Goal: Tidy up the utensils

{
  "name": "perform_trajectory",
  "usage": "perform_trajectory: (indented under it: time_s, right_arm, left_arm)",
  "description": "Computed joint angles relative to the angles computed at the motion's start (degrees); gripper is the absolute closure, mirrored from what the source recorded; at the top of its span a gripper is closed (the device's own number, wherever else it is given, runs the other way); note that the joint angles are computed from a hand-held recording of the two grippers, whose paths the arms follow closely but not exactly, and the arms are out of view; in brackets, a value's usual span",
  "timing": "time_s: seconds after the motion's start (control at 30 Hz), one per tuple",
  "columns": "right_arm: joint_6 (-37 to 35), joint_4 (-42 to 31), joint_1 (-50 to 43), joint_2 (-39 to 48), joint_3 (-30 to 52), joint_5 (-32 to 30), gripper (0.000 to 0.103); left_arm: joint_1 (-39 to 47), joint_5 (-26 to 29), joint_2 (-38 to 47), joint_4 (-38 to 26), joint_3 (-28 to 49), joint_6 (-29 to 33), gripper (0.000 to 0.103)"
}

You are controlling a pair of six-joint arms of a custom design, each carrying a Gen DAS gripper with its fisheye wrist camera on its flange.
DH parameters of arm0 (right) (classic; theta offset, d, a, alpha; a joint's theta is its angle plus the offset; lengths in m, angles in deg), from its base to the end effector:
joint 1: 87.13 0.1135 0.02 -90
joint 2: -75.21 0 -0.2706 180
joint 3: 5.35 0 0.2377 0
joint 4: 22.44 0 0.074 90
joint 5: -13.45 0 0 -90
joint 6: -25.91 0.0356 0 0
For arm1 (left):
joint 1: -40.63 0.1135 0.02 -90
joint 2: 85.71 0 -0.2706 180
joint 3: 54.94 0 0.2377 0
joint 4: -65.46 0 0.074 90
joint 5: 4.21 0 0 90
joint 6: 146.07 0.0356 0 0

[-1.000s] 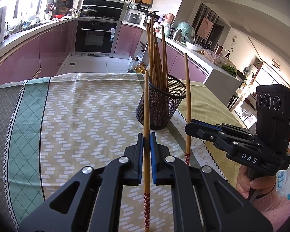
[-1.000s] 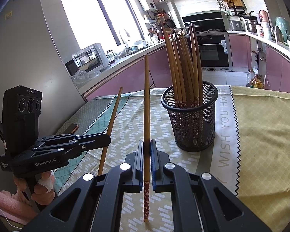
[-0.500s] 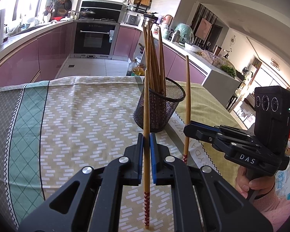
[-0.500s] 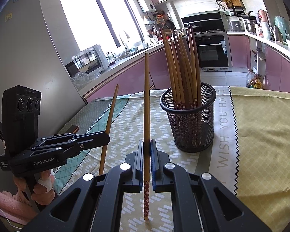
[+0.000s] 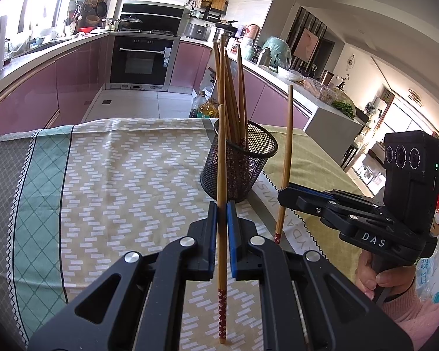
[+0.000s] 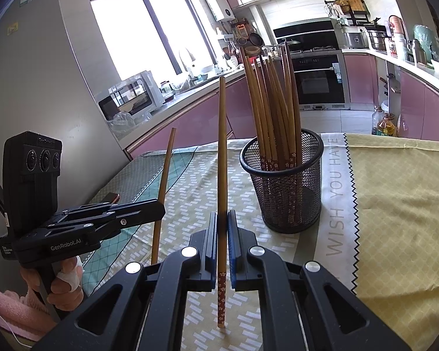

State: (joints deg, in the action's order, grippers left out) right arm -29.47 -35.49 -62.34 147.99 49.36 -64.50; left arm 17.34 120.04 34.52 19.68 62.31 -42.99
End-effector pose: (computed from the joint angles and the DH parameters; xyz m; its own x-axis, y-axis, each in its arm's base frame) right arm 0.2383 0.1019 0.2420 -0.5269 0.3687 -0.7658 0.0626 0.9154 0.3976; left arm 0.4162 -0.2010 0.2572 -0.5217 0.4282 -0.7379 0.8066 0.5294 -0.2630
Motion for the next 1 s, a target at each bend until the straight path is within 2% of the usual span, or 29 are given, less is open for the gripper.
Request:
perform_trajectory:
  time_s: [1.0]
  right_arm:
    - [0.4, 0.8, 0.1, -0.2, 0.0, 1.0, 0.097]
  left_arm:
    - [-0.7, 0.2, 0.4, -0.1, 1.4, -0.4, 0.095]
